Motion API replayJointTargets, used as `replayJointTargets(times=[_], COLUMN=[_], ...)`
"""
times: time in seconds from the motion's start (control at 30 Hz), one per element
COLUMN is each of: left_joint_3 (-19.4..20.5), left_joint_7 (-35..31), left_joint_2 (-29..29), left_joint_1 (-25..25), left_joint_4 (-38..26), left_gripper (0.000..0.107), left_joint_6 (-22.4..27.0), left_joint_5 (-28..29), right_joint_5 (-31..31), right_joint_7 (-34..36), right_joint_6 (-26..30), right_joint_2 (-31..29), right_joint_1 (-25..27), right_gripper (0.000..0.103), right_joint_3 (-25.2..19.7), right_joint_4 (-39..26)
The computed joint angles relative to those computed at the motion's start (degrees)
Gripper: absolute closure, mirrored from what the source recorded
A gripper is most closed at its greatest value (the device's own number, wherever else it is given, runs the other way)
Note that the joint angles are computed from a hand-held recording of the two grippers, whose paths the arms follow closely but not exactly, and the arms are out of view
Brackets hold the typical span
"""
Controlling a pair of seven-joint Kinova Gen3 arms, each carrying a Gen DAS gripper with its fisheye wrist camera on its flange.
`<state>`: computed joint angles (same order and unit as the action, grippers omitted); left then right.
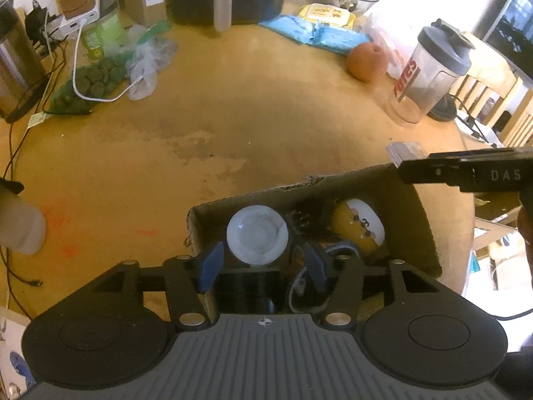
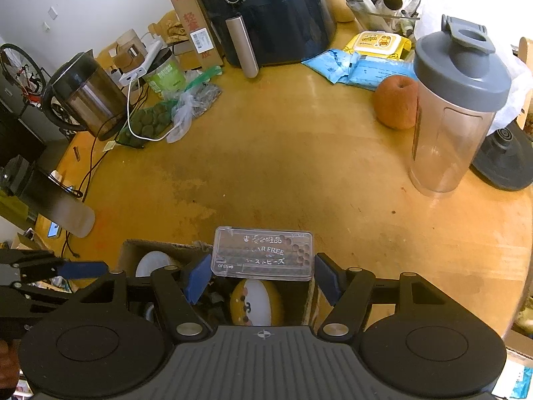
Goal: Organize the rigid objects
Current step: 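Lower the ring into the box and open the left gripper while the right releases the clear box there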
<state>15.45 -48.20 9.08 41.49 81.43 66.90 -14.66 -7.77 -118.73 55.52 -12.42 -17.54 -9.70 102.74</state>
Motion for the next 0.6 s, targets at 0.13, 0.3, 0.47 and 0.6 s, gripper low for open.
replayJointTargets(times=[0.13,0.3,0.47,0.6], left_joint_3=[-0.06,0.1,0.27,0.42], left_joint_7=[2.15,3.78,5.29,6.37], left_joint_2=[-0.06,-0.41,-0.73,-1.04], left_joint_1=[0.42,0.43,0.66,0.78], left_joint_4=[0.04,0.67,0.77,0.84], left_gripper=[0.054,0.054,0.054,0.054], left_joint_6=[0.69,0.71,1.14,1.51], left_joint_5=[-0.15,0.16,-0.71,-1.31], right_joint_5=[-0.62,-1.08,-1.25,-1.21], right_joint_7=[0.46,0.36,0.62,1.45], right_joint_6=[0.28,0.42,0.36,-0.11], right_joint_2=[-0.55,-1.05,-1.24,-0.78], right_joint_1=[-0.23,-0.56,-1.08,-1.64], right_gripper=[0.033,0.033,0.033,0.033], right_joint_3=[0.11,-0.39,-0.73,-0.93], right_joint_4=[0.65,1.06,0.51,-0.49])
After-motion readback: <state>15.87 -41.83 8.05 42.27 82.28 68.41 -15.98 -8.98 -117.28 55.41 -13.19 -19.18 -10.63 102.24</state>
